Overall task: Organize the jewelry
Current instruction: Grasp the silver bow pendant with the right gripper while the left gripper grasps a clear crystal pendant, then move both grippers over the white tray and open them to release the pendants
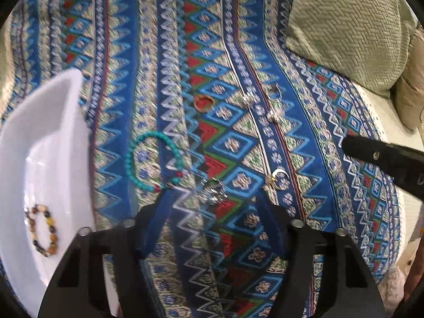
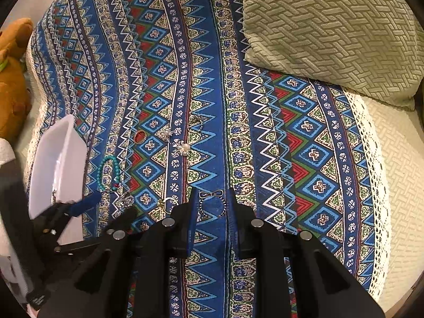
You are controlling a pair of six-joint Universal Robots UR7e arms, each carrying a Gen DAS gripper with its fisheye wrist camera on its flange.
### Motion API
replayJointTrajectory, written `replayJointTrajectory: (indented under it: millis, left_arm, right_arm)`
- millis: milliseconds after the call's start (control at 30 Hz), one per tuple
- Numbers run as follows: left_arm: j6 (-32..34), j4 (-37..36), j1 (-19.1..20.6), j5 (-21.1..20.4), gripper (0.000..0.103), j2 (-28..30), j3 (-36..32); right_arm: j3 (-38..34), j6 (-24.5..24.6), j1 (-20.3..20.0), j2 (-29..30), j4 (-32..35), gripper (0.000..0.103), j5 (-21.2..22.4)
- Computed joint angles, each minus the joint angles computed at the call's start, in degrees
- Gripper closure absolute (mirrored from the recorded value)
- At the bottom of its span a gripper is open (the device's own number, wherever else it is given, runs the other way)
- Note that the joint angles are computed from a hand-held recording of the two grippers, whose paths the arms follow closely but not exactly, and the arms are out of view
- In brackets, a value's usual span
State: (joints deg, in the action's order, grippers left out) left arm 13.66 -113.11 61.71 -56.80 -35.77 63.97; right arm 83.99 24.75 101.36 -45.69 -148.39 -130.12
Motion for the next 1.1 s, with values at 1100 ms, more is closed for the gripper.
replayJointTrajectory:
  millis: [1100]
  left_arm:
    - [10.3,3.8,3.6,-2.0,0.08,-4.6,-12.3]
  right_arm:
    - [-1.4,-2.0,2.5,2.2,-1.9,0.081,0.5]
